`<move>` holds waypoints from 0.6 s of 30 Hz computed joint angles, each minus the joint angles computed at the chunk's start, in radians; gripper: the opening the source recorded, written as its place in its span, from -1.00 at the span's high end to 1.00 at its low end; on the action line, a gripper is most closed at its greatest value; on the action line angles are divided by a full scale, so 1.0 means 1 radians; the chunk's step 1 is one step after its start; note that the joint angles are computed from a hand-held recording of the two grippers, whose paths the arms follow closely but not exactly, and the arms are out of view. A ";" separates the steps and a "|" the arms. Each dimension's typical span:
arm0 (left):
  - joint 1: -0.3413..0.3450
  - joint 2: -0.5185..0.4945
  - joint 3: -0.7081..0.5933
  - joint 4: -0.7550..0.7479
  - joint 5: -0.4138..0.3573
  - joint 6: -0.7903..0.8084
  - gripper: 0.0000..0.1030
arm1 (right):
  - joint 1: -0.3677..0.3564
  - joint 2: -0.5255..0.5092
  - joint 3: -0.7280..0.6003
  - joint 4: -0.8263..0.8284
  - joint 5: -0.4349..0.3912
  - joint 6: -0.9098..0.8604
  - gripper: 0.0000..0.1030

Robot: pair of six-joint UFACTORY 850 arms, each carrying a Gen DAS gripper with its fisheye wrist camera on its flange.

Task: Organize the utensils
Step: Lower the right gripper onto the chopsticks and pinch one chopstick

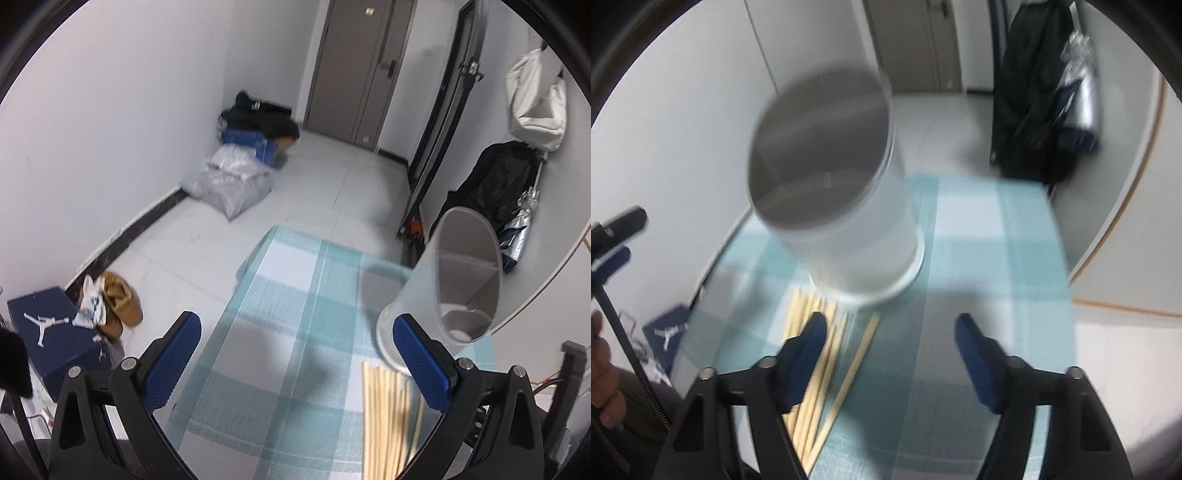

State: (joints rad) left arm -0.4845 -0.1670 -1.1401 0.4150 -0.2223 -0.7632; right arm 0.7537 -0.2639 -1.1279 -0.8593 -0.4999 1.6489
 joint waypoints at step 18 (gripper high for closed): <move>0.058 -0.052 -0.036 -0.629 -0.114 0.627 -0.98 | -0.007 -0.204 -0.171 0.172 -0.117 -0.285 0.42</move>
State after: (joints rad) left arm -0.4261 -0.2187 -1.1763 -0.2136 -0.3368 -0.1359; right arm 0.7465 -0.4675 -1.2991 -0.6868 -0.6169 1.3638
